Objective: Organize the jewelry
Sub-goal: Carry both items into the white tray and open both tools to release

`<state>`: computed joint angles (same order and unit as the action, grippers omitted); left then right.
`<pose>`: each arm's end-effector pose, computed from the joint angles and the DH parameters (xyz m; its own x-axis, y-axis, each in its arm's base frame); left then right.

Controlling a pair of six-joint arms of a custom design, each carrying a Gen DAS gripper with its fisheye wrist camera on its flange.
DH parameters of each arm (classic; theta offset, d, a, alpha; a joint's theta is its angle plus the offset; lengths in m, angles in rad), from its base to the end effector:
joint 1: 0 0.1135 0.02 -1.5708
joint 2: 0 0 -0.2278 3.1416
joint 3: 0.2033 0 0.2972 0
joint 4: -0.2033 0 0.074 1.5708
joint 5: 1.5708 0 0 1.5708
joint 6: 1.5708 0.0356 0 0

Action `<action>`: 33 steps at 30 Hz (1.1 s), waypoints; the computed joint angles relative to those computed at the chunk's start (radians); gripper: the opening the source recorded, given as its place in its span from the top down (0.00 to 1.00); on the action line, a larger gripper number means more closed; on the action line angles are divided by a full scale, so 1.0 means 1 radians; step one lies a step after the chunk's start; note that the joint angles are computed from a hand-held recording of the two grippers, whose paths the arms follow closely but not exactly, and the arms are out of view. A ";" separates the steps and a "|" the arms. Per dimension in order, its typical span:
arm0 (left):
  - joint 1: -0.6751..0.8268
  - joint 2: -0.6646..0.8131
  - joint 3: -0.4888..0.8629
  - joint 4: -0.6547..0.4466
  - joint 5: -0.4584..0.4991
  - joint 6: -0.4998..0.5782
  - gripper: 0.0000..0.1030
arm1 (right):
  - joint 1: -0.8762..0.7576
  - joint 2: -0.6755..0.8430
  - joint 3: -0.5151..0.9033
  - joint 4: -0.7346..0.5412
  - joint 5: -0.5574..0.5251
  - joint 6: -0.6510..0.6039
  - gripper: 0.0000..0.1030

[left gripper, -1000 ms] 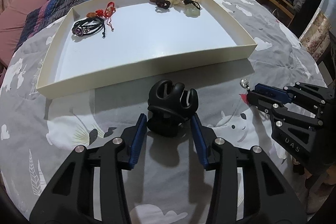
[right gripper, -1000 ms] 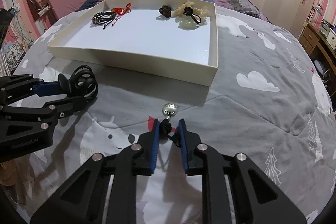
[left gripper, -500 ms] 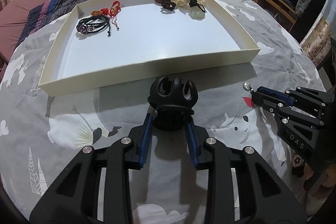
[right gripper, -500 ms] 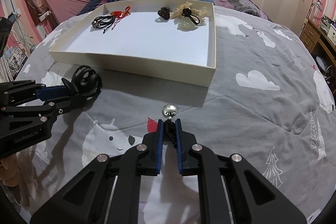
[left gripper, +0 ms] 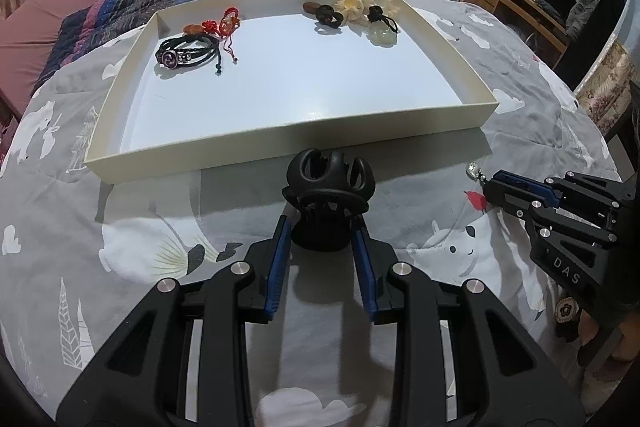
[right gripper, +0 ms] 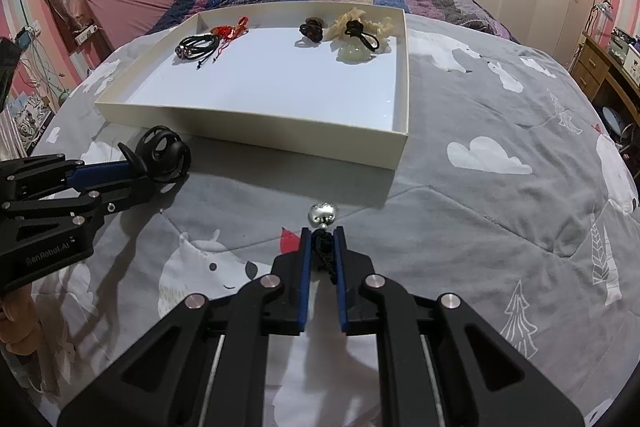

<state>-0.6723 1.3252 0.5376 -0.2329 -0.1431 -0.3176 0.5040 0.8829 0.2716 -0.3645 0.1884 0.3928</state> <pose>0.2141 -0.1640 0.0774 -0.8078 0.2480 -0.5347 0.3219 0.9456 -0.0478 0.1865 0.0952 0.0813 -0.8163 -0.0208 -0.5772 -0.0757 0.9946 0.0713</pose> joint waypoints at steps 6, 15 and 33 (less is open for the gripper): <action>0.000 -0.040 -0.021 -0.007 -0.007 -0.002 0.71 | 0.003 -0.017 -0.006 -0.008 0.004 0.003 0.90; 0.027 -0.108 -0.055 -0.017 0.015 -0.001 0.71 | 0.004 -0.016 -0.009 -0.008 -0.002 0.007 0.90; 0.052 -0.069 -0.031 -0.026 0.038 0.012 0.71 | 0.008 0.008 -0.011 0.012 -0.008 0.015 0.90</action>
<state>-0.6205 1.2560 0.5069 -0.2590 -0.1049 -0.3057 0.5119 0.8907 0.2608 -0.3523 0.1806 0.4077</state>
